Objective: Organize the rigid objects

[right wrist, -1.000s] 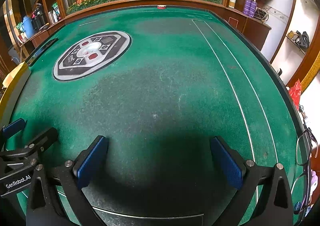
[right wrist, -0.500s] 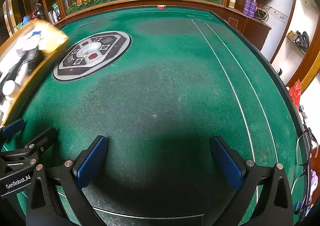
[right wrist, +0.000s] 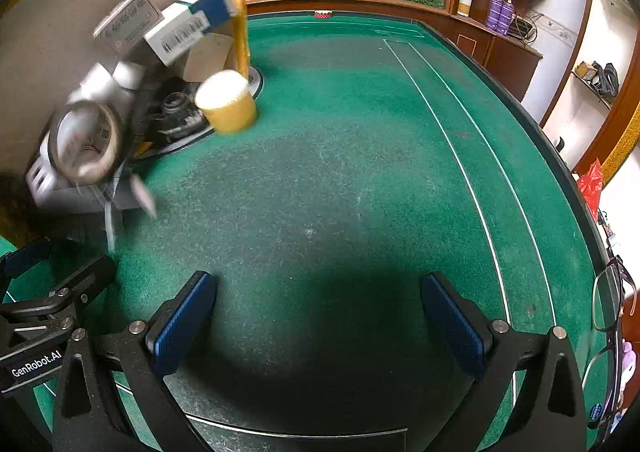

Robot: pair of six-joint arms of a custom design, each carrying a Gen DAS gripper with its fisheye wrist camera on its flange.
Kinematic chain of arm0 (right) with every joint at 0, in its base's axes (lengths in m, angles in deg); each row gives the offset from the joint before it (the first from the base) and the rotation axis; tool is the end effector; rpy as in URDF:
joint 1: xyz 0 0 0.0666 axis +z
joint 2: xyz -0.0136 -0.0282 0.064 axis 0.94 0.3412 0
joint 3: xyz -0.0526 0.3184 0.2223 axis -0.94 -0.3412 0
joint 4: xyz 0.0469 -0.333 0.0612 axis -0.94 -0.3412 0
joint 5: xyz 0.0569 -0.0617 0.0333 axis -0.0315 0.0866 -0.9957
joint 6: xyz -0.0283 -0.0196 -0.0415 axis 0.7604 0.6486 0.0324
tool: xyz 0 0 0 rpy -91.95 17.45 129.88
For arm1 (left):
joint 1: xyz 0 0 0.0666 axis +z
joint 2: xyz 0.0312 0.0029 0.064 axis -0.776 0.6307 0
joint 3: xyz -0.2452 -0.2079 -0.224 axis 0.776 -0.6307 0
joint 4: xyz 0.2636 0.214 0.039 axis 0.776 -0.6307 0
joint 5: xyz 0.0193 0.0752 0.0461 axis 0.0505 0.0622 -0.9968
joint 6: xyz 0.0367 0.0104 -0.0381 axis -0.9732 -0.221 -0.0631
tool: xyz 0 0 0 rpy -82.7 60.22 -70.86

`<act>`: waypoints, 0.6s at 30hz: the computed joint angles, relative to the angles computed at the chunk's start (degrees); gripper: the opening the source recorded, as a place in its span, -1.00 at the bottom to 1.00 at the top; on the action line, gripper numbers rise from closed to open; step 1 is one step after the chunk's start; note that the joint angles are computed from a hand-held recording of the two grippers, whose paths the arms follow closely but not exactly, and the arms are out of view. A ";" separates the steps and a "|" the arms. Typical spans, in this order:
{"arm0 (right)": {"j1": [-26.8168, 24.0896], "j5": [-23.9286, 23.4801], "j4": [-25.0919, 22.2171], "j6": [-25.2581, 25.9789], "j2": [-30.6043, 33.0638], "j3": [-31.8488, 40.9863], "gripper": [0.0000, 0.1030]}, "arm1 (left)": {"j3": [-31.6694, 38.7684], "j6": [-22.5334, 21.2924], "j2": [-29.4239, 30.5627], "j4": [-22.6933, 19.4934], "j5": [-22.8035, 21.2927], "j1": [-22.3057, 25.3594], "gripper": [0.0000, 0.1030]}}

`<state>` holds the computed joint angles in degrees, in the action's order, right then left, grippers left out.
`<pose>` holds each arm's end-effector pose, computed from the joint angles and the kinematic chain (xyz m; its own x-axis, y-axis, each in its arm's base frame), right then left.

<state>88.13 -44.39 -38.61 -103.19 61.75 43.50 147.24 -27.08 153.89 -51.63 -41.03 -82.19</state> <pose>0.4312 0.1247 0.3763 -0.7378 0.3140 -0.5975 0.4133 0.9100 -0.0320 0.5190 -0.3137 0.3827 -0.7313 0.3359 -0.5936 0.4259 0.9047 -0.0128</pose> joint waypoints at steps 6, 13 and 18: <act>-0.05 -0.06 0.11 0.01 -0.23 -0.30 0.99 | -0.29 0.04 -0.04 0.23 0.00 0.03 1.00; -0.07 -0.08 0.09 0.06 -0.11 -0.16 0.99 | -0.65 -0.05 0.00 0.70 0.08 0.16 1.00; -0.03 -0.02 0.06 0.03 0.05 -0.01 0.99 | -0.75 -0.04 0.30 1.07 0.08 0.16 1.00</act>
